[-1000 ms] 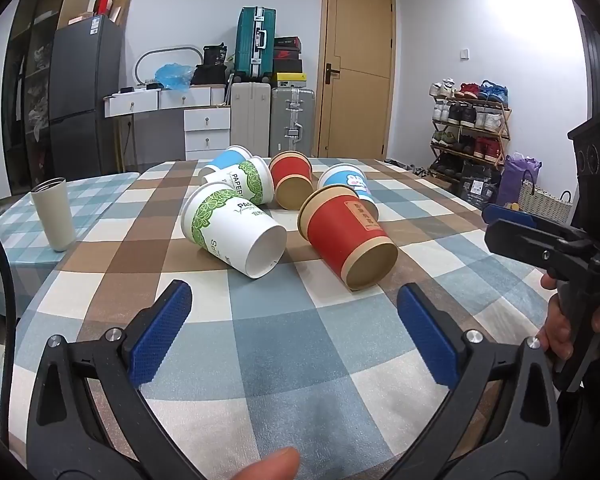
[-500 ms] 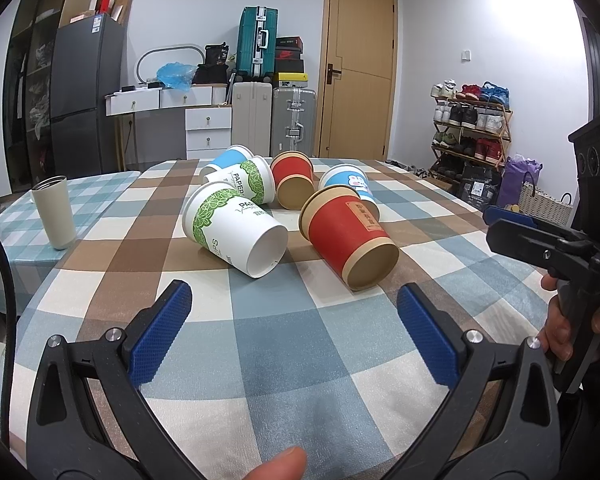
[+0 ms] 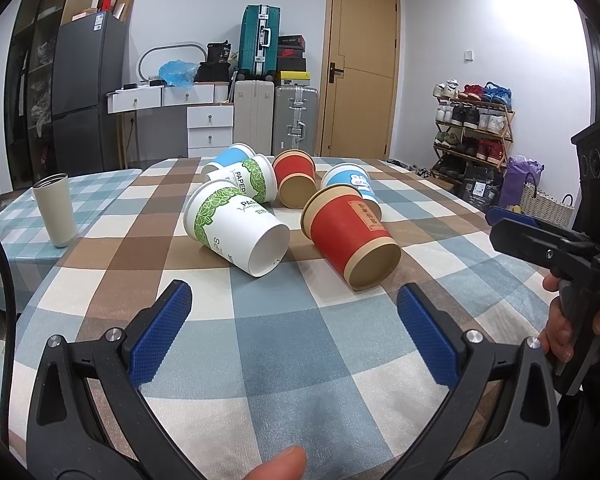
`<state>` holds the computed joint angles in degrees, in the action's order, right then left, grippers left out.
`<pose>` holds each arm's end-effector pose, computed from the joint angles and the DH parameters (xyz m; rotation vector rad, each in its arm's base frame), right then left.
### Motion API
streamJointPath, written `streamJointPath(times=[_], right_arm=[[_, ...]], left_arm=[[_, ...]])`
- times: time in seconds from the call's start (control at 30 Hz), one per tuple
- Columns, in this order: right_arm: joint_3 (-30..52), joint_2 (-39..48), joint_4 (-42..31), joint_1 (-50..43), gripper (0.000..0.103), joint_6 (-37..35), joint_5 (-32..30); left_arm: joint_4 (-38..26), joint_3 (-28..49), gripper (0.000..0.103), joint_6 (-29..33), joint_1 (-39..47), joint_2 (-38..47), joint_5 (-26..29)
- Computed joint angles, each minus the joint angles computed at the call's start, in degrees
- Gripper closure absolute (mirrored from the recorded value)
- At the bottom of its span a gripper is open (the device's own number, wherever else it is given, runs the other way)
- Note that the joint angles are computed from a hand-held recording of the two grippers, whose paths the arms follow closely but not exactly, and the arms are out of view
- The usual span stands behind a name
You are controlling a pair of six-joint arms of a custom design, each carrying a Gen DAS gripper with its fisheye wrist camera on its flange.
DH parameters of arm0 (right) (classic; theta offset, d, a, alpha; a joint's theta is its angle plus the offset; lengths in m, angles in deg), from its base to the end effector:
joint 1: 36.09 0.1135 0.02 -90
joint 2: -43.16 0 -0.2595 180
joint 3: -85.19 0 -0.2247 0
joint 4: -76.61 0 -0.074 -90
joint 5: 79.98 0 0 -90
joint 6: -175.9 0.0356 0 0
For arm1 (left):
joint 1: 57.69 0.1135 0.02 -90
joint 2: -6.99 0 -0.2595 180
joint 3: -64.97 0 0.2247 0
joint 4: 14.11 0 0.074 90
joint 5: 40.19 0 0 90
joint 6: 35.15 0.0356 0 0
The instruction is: Flip cup upright
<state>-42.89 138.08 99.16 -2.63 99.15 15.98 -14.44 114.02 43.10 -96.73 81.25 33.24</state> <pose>0.2599 0.1673 0.1806 -0.2727 1.9321 0.4436 0.2009 -0.1499 0.2209 0.2933 1.9860 -0.2775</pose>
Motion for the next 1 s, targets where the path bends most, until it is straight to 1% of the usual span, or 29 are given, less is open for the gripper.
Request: streamJointPath(times=[0.07,0.1,0.37,0.57,0.63,0.8,0.93,1.0], right_arm=[[-0.27,-0.45,-0.19,0.15,0.000,0.43,0.06],[-0.45,-0.13,0.43,-0.87,0.000,0.41,-1.10],[-0.55,-0.54,0.21,-0.68,0.000,-0.10,-1.13],[-0.74,-0.93,-0.04,-0.69,0.000,-0.29,-0.97],[-0.42,-1.05,-0.88,-0.73,0.000,-0.23,-0.85],[0.11,-1.50,-2.32,-1.40,0.000,0.21,-1.19],[2.19,-1.47,-6.84,-2.17,0.000,0.60,-1.39],[2.41,-1.49,-7.17,-2.53,0.000,1.18,-0.99]], left_arm=[[-0.16,0.02,0.001,0.03,-0.01,-0.04,-0.07],[-0.16,0.04,0.001,0.04,0.09,-0.05,0.19],[0.25,-0.15,0.001,-0.11,0.43,0.24,0.54],[-0.95,0.43,0.001,0.09,0.32,-0.03,0.62],[-0.87,1.58,0.001,-0.37,0.34,1.53,0.59],[-2.31,3.07,0.001,-1.94,-0.30,2.05,0.39],[-3.74,4.56,0.001,-2.74,-0.45,2.55,0.53],[-4.75,5.66,0.001,-3.08,-0.73,3.07,-0.07]])
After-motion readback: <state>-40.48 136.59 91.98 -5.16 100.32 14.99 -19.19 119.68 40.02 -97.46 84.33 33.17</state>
